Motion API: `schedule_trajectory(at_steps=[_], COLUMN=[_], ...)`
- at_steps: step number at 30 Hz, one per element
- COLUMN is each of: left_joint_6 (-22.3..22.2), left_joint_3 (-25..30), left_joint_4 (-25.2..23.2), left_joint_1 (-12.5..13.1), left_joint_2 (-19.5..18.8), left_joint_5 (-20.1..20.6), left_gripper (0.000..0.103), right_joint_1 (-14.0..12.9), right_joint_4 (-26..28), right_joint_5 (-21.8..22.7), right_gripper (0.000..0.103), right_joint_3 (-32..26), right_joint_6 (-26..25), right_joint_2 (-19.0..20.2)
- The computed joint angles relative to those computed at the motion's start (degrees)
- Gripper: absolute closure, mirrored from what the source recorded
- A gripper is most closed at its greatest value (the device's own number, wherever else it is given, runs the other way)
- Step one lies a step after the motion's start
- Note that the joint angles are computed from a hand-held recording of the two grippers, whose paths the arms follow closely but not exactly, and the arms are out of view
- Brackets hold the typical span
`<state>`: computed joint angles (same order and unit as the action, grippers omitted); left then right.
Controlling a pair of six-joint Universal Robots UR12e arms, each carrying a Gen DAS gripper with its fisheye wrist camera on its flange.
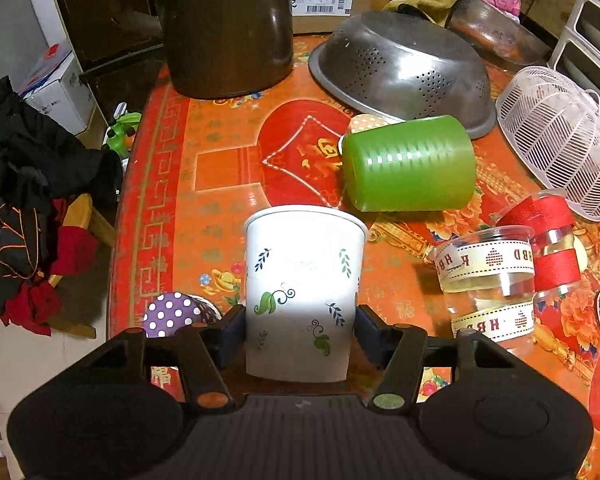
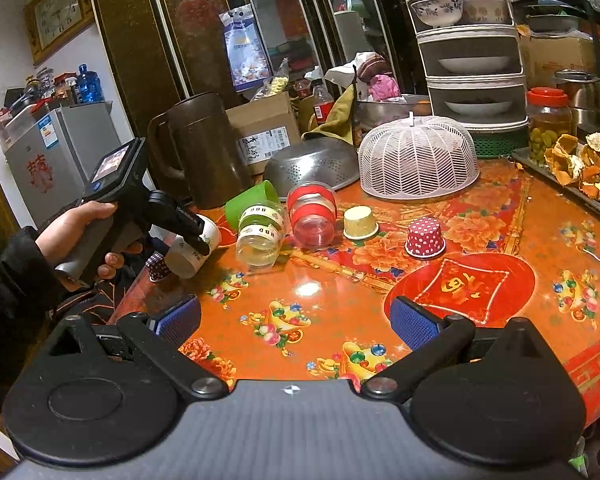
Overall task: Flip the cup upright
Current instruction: 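Move the left gripper to the white paper cup and close on it, then lift the white cup with the left gripper toward the right gripper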
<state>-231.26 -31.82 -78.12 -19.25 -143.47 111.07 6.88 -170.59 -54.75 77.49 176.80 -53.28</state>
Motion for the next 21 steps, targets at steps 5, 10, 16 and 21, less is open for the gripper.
schedule_trajectory(at_steps=[5, 10, 16, 21], left_joint_6=[1.9, 4.56, 5.38, 3.08], left_joint_3=[-1.31, -8.01, -20.98, -25.78], left_joint_4=[1.6, 9.17, 28.09, 36.79], left_joint_1=[-0.45, -2.2, -6.29, -8.75], left_joint_2=[0.64, 4.96, 11.5, 12.84], left_joint_5=[0.12, 0.91, 0.96, -3.66], left_gripper=[0.042, 0.042, 0.042, 0.042], right_joint_1=[0.08, -0.04, -0.28, -0.66], right_joint_4=[0.05, -0.56, -0.69, 2.18], right_joint_5=[0.2, 0.54, 0.11, 0.36], right_gripper=[0.001, 0.001, 0.001, 0.001], right_joint_3=[-0.02, -0.04, -0.15, -0.26], right_joint_6=[0.17, 0.5, 1.65, 3.53], right_joint_2=[0.04, 0.14, 0.67, 1.02])
